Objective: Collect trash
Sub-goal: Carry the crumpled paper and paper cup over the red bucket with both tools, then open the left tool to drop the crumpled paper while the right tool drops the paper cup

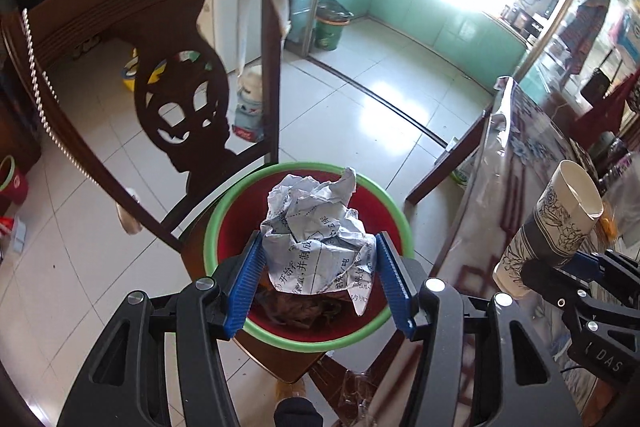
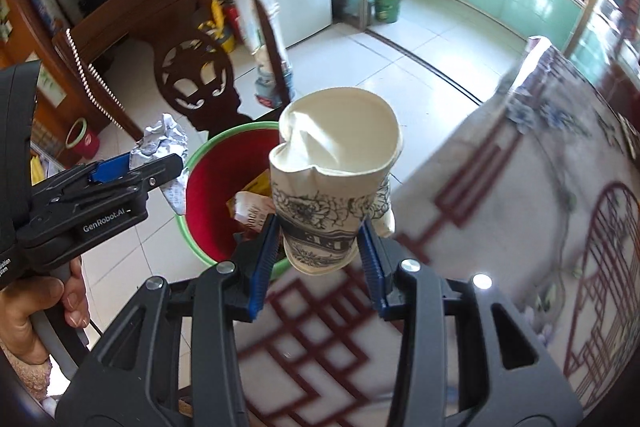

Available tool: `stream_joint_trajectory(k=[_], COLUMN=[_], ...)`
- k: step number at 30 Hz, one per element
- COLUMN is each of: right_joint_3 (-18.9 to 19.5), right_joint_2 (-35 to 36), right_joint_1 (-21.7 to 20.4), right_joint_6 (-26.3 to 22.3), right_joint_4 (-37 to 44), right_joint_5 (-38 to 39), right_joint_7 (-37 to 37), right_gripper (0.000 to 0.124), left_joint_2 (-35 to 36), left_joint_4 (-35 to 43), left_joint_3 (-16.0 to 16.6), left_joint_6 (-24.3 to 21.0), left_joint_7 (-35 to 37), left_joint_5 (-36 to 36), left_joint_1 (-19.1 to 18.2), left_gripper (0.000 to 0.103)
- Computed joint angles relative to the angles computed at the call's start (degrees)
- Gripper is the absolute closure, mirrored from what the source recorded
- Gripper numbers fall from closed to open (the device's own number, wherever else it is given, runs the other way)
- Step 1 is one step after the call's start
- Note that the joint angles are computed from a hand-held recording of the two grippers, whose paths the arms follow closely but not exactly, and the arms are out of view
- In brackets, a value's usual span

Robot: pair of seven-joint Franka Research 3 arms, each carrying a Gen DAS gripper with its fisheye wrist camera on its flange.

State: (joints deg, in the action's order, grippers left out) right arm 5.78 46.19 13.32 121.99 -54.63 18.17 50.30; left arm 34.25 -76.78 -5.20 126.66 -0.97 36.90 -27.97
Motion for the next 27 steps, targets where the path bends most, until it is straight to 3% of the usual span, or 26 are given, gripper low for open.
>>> stream_joint_trajectory(k=[6,18,20,23,27], right_joint_3=[-0.1,-0.3,-0.3,-0.7,-0.6], right_joint_2=[2.1,8.5,10.1,8.7,7.1], right_joint_1=[1.5,2.6,2.8,3.1,2.5], right_joint_6=[-2.6,-7.6,-9.2,-7.0,-5.6], right_joint_4=[3.2,14.0,16.9,14.0,11.5], right_joint_5=[-1.5,-3.0,-3.4,-3.9,-3.3], right_joint_7=[-0.2,0.9,0.9,0.7,1.1], right_gripper=[0.085,0.085,0.078,0.072,0.072], left_joint_2=[-1.4,-0.8,-0.7,-0.9,-1.3], left_joint_4=[-3.4,-2.7,-2.7,-3.2,-3.5], left_joint_3=[-0.3,-0.3,-0.3,-0.1,-0.1], left_joint_6=[1.9,2.0,2.2,2.4,2.1], left_joint_7=[-1.0,-0.2,-0.1,-0.8,-1.4], left_joint_5=[-1.0,-1.3,-1.6,-1.7,-1.4], left_joint_1=[1.4,1.7,1.8,1.8,1.7], left_gripper=[0.050,0.048,0.046,0.035,0.034])
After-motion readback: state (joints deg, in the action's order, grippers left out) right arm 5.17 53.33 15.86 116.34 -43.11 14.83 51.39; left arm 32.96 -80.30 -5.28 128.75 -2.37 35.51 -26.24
